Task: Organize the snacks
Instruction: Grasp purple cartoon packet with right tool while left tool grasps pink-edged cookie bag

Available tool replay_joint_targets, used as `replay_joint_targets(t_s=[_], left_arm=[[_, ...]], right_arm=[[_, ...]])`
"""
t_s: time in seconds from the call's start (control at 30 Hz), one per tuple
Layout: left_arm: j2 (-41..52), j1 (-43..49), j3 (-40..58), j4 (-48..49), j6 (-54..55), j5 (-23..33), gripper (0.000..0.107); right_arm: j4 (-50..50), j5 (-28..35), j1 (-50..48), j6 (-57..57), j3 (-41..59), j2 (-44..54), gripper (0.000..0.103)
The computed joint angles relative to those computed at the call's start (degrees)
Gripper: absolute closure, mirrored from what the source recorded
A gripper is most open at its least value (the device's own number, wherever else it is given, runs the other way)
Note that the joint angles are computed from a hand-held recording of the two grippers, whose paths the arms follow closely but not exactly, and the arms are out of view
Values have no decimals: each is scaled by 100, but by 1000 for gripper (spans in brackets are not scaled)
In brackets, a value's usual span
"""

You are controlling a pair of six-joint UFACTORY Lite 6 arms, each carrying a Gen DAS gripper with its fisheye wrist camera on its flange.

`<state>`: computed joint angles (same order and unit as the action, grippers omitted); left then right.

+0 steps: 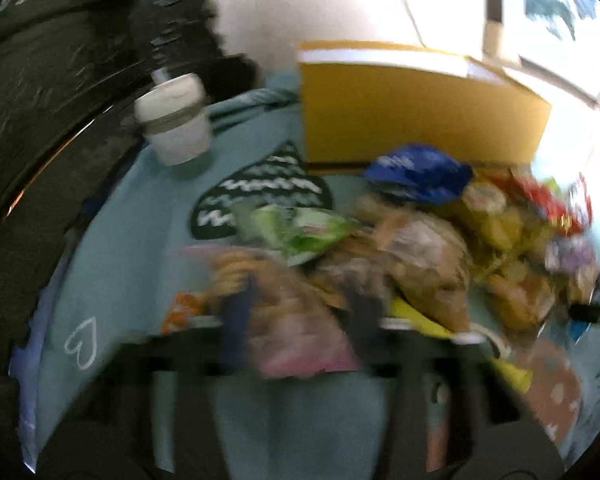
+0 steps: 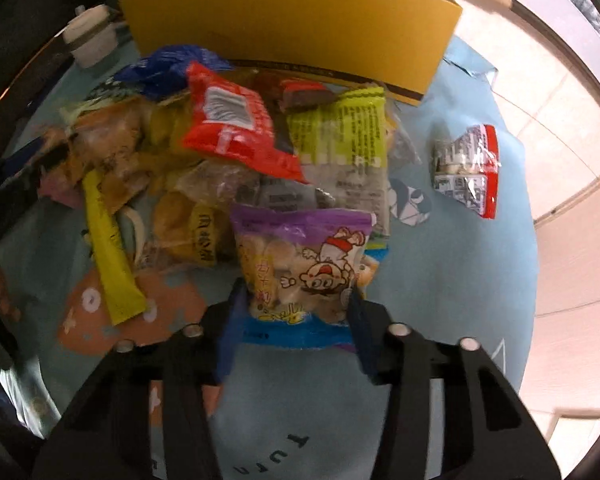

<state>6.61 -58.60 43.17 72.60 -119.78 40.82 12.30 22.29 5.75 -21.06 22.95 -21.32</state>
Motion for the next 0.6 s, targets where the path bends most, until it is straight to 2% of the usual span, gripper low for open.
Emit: replay_joint_targets(t_s=[0.03, 0.13, 0.33, 0.47, 0.5, 0.53, 0.57, 0.6], left_arm=[[-405, 207, -343, 159, -239, -373, 92], [-1038, 283, -889, 358, -419, -815, 98], [-1515, -11, -1364, 281, -680, -884, 102], [-1532, -40, -1402, 340, -765, -941, 100], [-1491, -56, -1376, 380, -811, -908, 90], [-1393, -48, -1325, 438, -853, -915, 54], [-1223, 27, -1240, 356, -781, -1036, 28], [-1139, 6, -1204, 258, -783, -966, 13]], right_arm=[[183, 48, -71, -224, -8, -40, 63], [772, 219, -342, -873, 1, -52, 66], [1294, 563, -815, -1528, -1, -296, 67], [1268, 680, -840, -1504, -32, -451, 66], [1235, 694, -841, -1479, -28, -394, 66], [1226, 723, -889, -1504, -32, -357, 66], [1206, 677, -818, -1406, -31, -311, 66], [1178, 653, -799, -1355, -43, -321, 66]])
